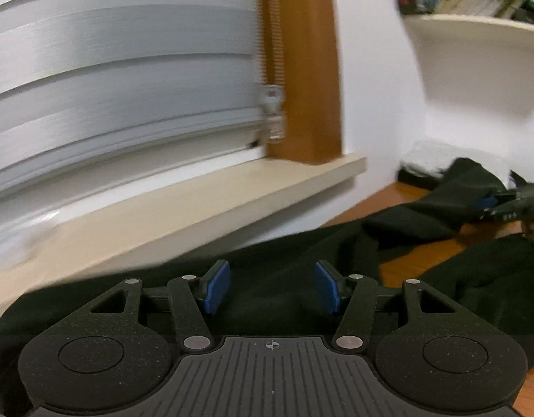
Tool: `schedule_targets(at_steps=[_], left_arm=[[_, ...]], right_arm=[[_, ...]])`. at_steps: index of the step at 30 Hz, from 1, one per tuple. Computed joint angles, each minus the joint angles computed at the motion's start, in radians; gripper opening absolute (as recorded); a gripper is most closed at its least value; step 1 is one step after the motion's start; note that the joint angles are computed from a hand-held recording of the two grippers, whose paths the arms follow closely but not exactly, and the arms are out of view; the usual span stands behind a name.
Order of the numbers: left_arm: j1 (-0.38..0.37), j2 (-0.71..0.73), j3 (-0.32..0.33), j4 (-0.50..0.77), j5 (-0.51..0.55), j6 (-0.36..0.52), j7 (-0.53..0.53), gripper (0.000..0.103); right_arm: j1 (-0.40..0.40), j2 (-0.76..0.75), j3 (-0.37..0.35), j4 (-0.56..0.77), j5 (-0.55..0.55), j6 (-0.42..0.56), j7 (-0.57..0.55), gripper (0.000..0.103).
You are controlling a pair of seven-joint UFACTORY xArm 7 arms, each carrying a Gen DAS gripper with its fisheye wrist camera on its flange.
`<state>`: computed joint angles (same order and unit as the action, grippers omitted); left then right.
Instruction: Fold clothes
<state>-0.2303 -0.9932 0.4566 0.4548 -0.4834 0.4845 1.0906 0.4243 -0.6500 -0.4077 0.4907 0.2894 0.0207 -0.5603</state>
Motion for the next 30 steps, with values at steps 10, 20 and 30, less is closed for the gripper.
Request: schedule_targets(at_steps=[10, 20, 30], left_arm=[[0.007, 0.175, 0.062, 0.006, -0.073, 0.086, 0.097, 0.054], [0.207, 0.089, 0.050, -0.028, -0.072, 0.275, 0.143, 0.054], [0.350, -0.006, 0.054, -0.066, -0.027, 0.386, 0.193, 0.059]], right_arm=[[0.041, 0.039, 0.044, 0.023, -0.006, 0.102, -0.059, 0.070], [0.056, -0.008, 0.112, 0.005, 0.132, 0.221, -0.142, 0.070], [0.061, -0.080, 0.163, -0.044, 0.153, 0.259, -0.141, 0.074]])
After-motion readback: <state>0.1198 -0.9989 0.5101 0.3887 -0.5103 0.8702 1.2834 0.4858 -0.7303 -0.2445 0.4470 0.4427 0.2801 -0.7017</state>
